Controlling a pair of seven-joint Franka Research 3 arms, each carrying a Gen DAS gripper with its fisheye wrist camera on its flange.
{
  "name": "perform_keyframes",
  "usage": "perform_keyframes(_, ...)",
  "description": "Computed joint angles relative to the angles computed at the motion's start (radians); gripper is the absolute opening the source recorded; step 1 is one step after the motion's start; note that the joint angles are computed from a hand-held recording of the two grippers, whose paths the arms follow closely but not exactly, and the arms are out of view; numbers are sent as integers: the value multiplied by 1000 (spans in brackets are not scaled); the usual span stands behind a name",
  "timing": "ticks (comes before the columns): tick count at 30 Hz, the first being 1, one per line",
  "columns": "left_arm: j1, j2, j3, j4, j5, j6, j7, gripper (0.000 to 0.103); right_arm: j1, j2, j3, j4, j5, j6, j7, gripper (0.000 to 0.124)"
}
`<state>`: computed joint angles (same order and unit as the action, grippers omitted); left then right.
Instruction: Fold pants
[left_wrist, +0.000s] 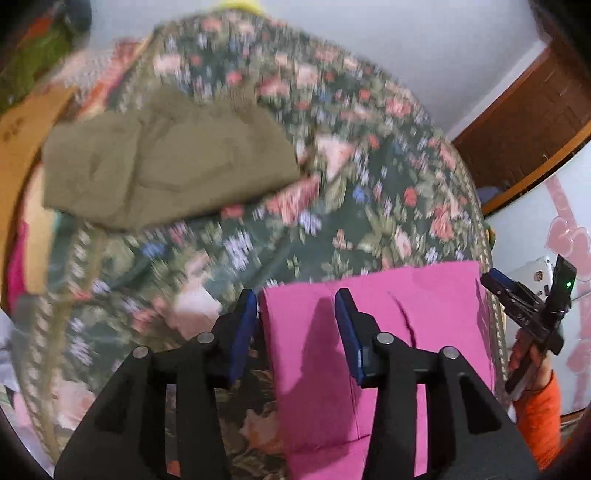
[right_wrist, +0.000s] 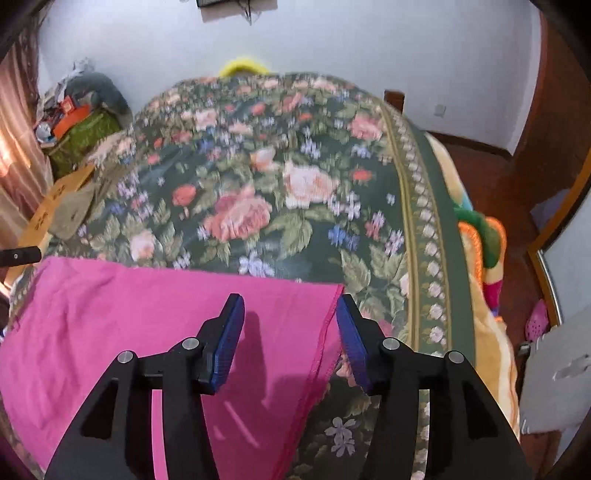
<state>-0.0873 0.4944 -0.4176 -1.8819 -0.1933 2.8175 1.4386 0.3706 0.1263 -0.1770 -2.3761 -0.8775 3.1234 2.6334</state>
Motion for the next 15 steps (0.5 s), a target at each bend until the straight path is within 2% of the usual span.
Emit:
perform_keyframes(1, 24, 30, -30, 25, -31, -39, 18, 43, -11, 13, 16, 4, 37, -10, -27, 48)
perform_keyframes(2, 27, 48, -35, 40, -47, -61, 14, 43, 5, 28, -2, 12, 20, -12, -1, 48)
perform_keyframes(3, 17, 50, -27, 30, -51, -35, 5, 43, 25, 41, -23, 16, -2, -6, 30, 48)
perform_keyframes(4, 11, 43, -24, 18, -47, -15, 5, 39, 37, 54, -37, 17, 3, 8, 33, 47)
perform_keyframes(5, 13, 37, -28, 5, -46, 6, 13, 32, 75, 62, -87, 19, -51, 31, 96, 44)
perform_keyframes(6, 27, 33, -48, -7, -59, 24, 34, 20, 107, 70, -131, 22, -95, 65, 141, 33)
perform_keyframes(7, 10, 21, -32, -20, -41, 43, 16, 14, 115, 74, -141, 19, -78, 82, 123, 25)
perform_keyframes(10, -94, -2, 75, -25, 71, 44, -94, 12, 143, 79, -153, 25, -36, 66, 67, 15)
perform_keyframes(11, -124, -5, 107, -24, 106, 43, -142, 12, 181, 83, -185, 35, -52, 49, 74, 14)
perform_keyframes(13, -168, -4, 155, -22, 176, 48, -219, 12, 203, 89, -197, 47, -65, 20, 75, 13)
perform_keyframes(15, -180, -6, 169, -26, 231, 55, -255, 12, 169, 83, -152, 48, -24, -6, 43, 13)
